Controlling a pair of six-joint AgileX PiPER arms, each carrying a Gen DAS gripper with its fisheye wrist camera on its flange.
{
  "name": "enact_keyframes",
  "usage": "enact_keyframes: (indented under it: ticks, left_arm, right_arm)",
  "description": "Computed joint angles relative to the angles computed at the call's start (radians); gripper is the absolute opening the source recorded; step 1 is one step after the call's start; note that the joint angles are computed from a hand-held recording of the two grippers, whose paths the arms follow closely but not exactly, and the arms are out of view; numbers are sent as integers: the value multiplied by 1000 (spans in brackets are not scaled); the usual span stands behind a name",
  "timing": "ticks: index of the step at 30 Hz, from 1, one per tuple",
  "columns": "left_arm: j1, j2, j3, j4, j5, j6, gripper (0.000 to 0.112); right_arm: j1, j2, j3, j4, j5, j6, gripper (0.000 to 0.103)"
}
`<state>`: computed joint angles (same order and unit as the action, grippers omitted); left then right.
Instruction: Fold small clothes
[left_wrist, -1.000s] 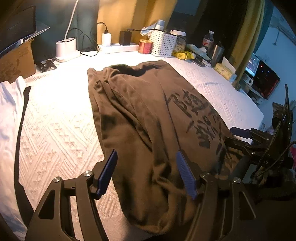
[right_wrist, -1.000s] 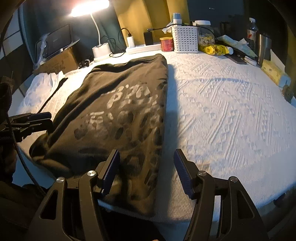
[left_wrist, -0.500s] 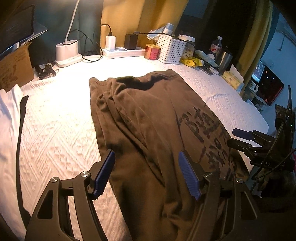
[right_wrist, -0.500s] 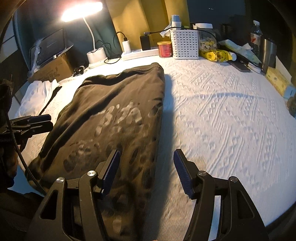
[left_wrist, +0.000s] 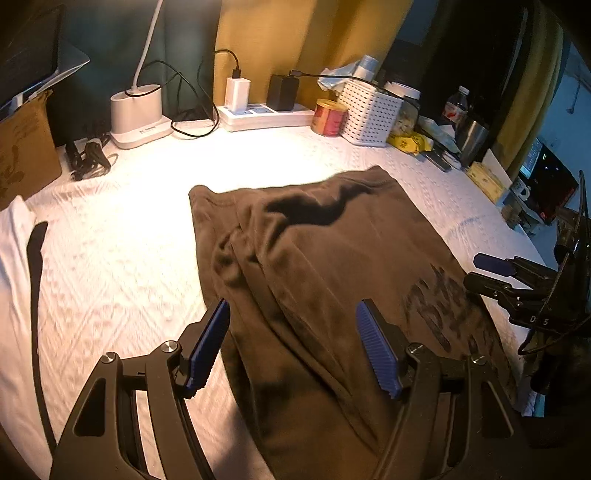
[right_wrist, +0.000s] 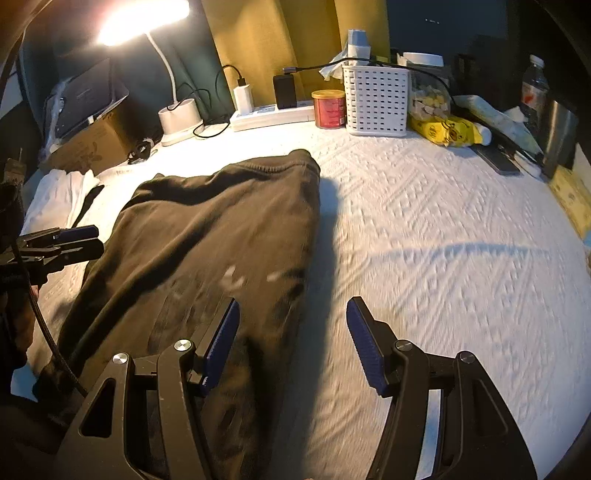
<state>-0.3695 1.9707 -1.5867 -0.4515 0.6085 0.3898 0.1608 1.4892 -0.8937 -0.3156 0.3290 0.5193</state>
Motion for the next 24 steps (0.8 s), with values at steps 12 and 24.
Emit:
enact_keyframes:
  ticks: [12,24]
  left_arm:
    - [14,211,-297,154,60,-116,71]
    - [-3,370,-554,163,179,-153,92]
  right_arm:
    - [-126,202,-251,342,33,-437,64]
    - [-154,432,-534,492,127,-636,64]
